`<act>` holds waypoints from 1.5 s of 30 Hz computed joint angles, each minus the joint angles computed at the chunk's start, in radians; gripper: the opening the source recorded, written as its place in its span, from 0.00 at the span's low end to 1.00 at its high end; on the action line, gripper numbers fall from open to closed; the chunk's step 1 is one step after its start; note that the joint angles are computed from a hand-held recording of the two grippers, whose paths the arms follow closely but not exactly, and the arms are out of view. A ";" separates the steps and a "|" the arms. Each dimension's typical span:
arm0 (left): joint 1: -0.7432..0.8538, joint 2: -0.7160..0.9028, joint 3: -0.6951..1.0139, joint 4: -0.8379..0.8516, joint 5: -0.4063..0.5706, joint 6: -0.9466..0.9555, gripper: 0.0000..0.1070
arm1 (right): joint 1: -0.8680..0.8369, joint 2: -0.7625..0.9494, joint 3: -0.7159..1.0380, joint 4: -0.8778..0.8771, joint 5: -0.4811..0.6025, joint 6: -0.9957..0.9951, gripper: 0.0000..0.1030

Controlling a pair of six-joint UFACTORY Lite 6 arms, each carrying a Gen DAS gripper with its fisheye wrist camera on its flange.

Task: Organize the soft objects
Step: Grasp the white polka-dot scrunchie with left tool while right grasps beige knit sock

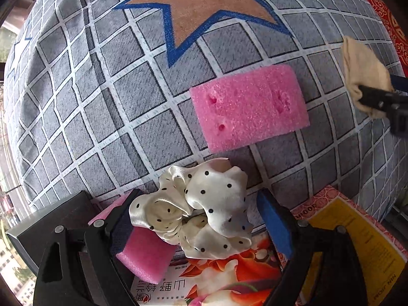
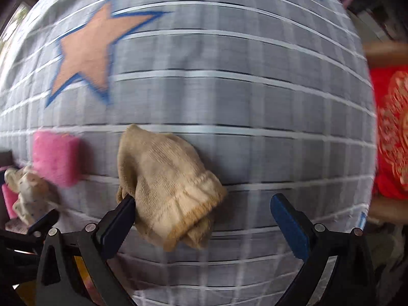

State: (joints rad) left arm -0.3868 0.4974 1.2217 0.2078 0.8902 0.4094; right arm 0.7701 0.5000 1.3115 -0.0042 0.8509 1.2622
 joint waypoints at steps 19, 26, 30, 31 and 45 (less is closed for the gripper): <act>0.134 0.043 0.045 -0.131 -0.049 0.158 0.36 | 0.029 0.050 0.013 0.066 -0.101 -0.011 1.00; 0.216 -0.003 0.100 -0.263 -0.022 0.295 0.27 | -0.056 -0.056 -0.031 -0.020 -0.073 -0.084 0.43; 0.249 -0.009 0.186 -0.339 0.065 0.338 0.27 | -0.038 -0.173 -0.123 -0.055 -0.120 -0.010 0.37; 0.250 -0.017 0.202 -0.350 0.086 0.345 0.27 | -0.029 -0.219 -0.157 -0.060 -0.143 0.023 0.37; 0.044 -0.316 0.237 -0.464 0.307 0.369 0.28 | 0.160 -0.601 -0.357 -0.194 -0.086 0.451 0.37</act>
